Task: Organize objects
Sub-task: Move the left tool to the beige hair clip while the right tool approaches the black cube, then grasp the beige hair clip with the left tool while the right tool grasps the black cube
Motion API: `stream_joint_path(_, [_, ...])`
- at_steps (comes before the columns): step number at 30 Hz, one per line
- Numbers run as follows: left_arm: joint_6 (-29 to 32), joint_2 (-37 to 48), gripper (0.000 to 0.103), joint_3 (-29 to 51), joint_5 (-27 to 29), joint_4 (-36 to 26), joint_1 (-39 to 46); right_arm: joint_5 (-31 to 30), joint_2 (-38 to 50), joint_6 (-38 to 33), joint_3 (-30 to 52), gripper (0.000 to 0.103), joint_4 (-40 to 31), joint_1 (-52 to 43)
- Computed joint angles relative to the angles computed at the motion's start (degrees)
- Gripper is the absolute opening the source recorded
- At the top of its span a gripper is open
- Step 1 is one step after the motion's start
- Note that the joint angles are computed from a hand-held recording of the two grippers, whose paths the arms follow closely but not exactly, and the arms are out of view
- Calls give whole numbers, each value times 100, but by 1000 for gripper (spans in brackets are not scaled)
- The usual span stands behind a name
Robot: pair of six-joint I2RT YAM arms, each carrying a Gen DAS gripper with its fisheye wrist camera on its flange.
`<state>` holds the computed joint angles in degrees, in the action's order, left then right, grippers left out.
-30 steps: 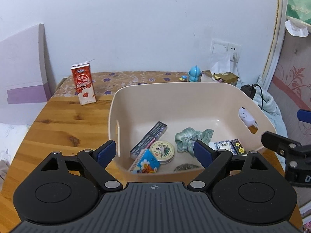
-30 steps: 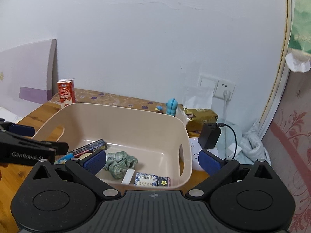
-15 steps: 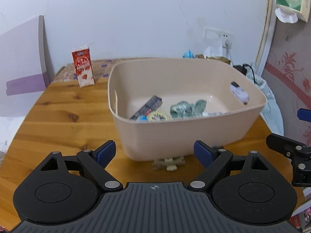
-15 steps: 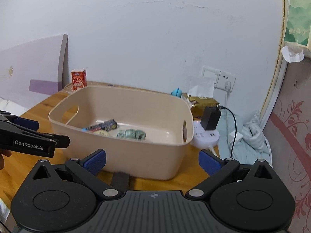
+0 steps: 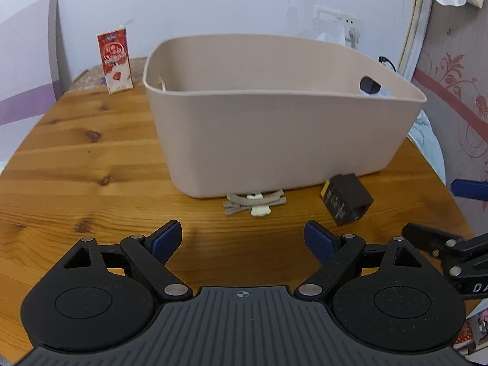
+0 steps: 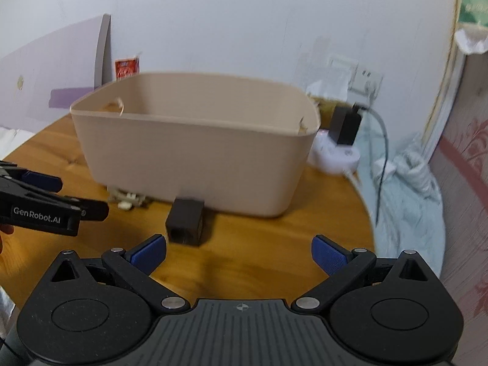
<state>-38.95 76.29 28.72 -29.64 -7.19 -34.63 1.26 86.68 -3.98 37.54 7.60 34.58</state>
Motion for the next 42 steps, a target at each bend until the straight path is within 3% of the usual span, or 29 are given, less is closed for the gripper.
stream_joint_path(18, [435,1302,89,118,197,1390,405,-447,1309,111,452,103,447,-47])
stream_joint_path(35, [-110,1983,89,757,-517,1084,278,-444,2168,70,968,103,1094,48])
stream_joint_path(37, [-200,2003,86,793,-607,1022,249,-389,2218,110,991,103,1157,68])
stream_joint_path(40, [-433,1980,75,839,-758,847,212,-358,2225,149,942,100,1262,83])
stream_joint_path(42, [-511,1905,60,804,-800,811,189,-352,2182,147,900,88,1302,101])
